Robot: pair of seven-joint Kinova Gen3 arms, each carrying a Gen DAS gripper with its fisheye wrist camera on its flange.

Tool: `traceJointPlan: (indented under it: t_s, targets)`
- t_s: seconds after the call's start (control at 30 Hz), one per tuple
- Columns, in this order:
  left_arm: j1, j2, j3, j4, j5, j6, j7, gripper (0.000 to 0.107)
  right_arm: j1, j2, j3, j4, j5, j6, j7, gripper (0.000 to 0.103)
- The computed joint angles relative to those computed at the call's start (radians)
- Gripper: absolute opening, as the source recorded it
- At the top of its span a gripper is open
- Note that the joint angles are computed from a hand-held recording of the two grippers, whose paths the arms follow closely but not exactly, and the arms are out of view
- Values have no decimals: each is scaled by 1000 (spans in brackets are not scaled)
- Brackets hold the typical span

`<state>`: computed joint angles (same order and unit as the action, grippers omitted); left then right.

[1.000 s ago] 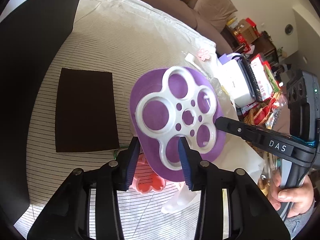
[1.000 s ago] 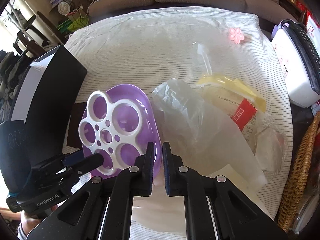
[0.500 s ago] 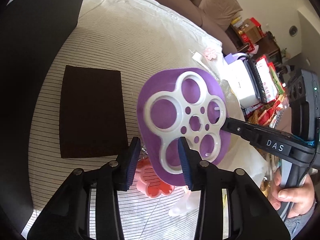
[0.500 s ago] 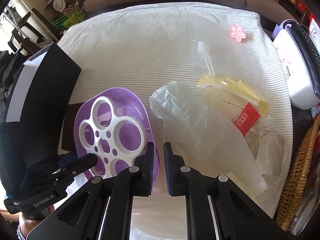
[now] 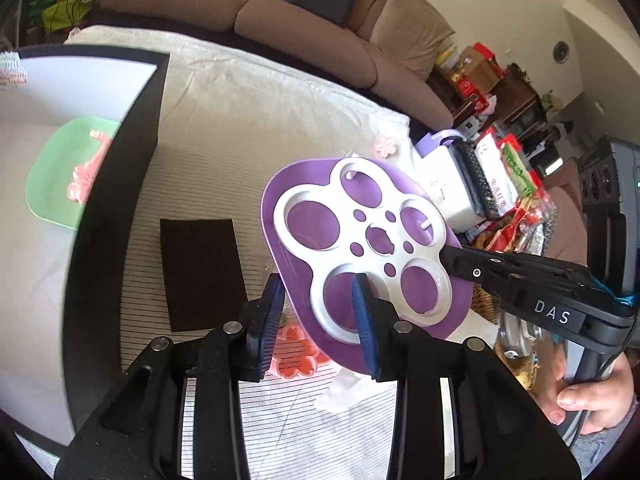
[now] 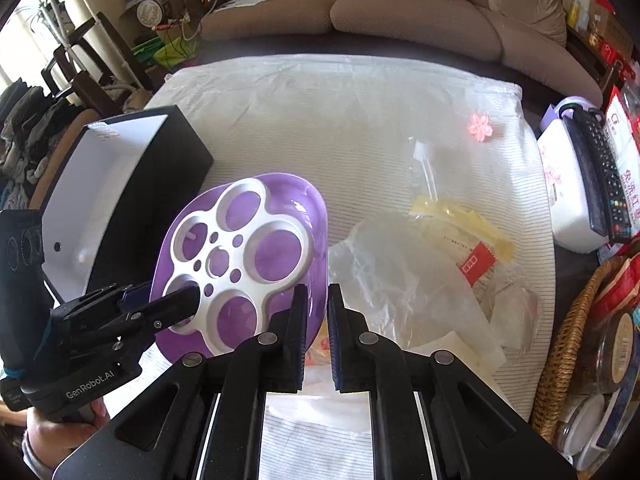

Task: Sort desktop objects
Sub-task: 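Carry the purple bowl with both tools into the white box beside the green plate, then lower the bowl onto the box floor and open both tools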

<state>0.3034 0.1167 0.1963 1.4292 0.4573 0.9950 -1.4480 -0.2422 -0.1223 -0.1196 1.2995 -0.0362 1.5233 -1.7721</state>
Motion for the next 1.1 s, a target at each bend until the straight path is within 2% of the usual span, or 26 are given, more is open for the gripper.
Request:
traceJointPlan:
  t_s: [0.17,0.37,0.53,0.67,0.87,1.1]
  targets:
    - [-92,-47,-51,-71,74,134,-96,31,-72,43,-86,-153,69,71,-107,9]
    - [-234,-44,-132,-171,115,315,-226,31,-231,158,-151,-290,140,61,-282,9]
    - [-367,39,-172,-277,111,435,-327,33,-379,306,-147,-376,182,-6,-388,10]
    - [-456,155,-164,-400,86,515,-391,35,-425,421,-109,-419,139,-91,-415,10]
    - [-474,326,-131,-560,-32,558,-402,37,-438,588,-46,-480,38,-171,-423,10]
    - [-380,393,-130,-578,-222,515,-435,39,-475,710,3,-569,36,-124,-382,10]
